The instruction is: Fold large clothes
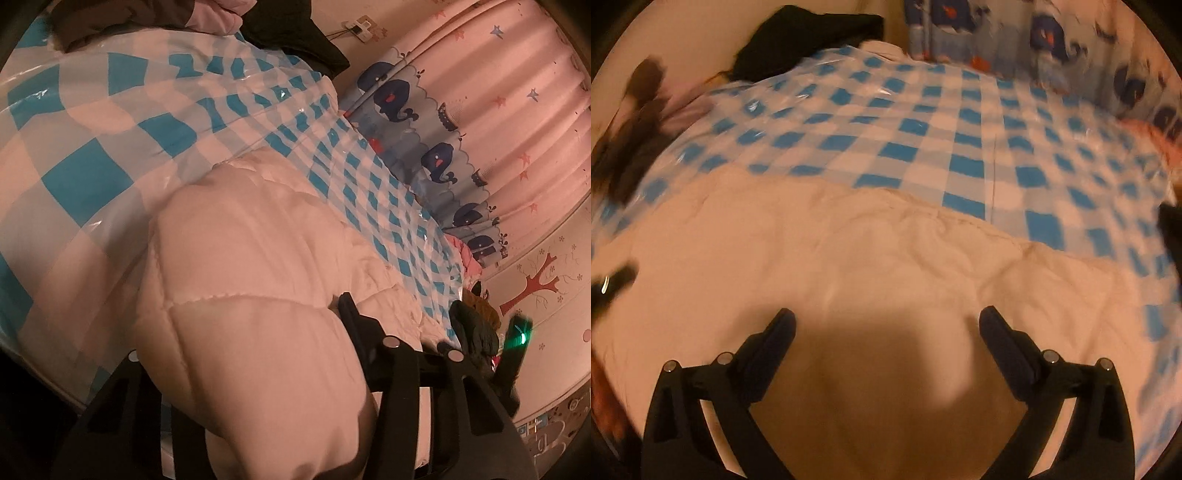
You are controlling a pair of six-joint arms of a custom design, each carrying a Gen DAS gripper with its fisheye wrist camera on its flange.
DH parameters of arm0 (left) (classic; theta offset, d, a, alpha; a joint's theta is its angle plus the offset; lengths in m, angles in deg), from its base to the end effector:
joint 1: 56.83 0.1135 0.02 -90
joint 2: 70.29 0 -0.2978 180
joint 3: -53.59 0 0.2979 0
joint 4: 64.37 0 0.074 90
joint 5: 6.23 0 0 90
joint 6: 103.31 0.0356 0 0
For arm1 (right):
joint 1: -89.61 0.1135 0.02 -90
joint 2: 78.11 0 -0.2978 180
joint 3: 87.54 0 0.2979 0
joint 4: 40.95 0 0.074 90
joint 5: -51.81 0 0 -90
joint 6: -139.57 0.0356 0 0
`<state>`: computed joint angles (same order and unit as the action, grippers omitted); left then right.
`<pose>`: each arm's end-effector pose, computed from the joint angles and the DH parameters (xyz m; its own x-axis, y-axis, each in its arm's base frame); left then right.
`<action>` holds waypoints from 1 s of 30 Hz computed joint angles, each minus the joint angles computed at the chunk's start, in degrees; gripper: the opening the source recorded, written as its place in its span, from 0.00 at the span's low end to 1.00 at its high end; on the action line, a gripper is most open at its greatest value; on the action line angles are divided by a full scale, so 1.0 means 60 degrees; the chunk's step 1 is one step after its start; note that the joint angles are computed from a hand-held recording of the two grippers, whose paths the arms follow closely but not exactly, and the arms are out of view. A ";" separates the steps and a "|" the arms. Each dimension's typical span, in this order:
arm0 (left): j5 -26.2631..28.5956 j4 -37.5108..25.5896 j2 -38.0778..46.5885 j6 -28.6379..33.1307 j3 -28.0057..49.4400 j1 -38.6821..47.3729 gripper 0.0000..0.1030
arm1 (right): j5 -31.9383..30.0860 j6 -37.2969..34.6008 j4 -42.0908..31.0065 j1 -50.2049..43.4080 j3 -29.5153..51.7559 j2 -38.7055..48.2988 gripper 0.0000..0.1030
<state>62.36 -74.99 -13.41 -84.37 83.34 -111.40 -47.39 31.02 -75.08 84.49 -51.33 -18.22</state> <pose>0.1307 -0.1612 0.1615 -0.6745 -0.5710 -0.4680 -0.1438 0.7234 -0.6753 0.2013 -0.0123 0.1591 -0.8002 -0.2436 -0.5481 -0.2651 0.9633 -0.0412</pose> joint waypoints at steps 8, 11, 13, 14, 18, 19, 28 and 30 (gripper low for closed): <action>-0.0822 -0.1145 -0.0187 0.0182 0.0839 -0.0657 0.37 | -0.0740 -0.0431 -0.0779 -0.0701 -0.0238 -0.1472 0.94; -0.1179 -0.1416 -0.0046 0.0115 0.1118 -0.0913 0.37 | 0.0229 -0.0589 -0.0420 -0.0146 -0.1047 -0.1540 0.94; -0.1384 -0.1487 0.0224 0.0097 0.1420 -0.1138 0.37 | 0.0369 -0.0471 0.0928 0.0123 -0.1672 -0.1124 0.95; -0.1749 -0.1718 0.0463 0.0141 0.1764 -0.1409 0.37 | 0.0498 -0.0409 0.0965 0.0231 -0.1675 -0.1094 0.95; -0.2449 -0.2298 0.0681 0.0635 0.2645 -0.1954 0.37 | -0.0557 -0.0970 -0.0667 -0.0785 -0.1041 -0.1850 0.94; -0.2573 -0.2438 0.0728 0.0736 0.2846 -0.2056 0.36 | -0.0811 -0.1116 -0.0883 -0.1164 -0.1081 -0.2256 0.94; -0.3784 -0.3304 0.2433 0.1428 0.5107 -0.3246 0.36 | -0.0446 -0.1671 -0.0282 -0.0830 -0.1712 -0.2299 0.95; -0.4003 -0.3409 0.2762 0.1752 0.5604 -0.3427 0.36 | -0.1746 -0.2569 -0.1165 -0.2382 -0.1446 -0.2814 0.94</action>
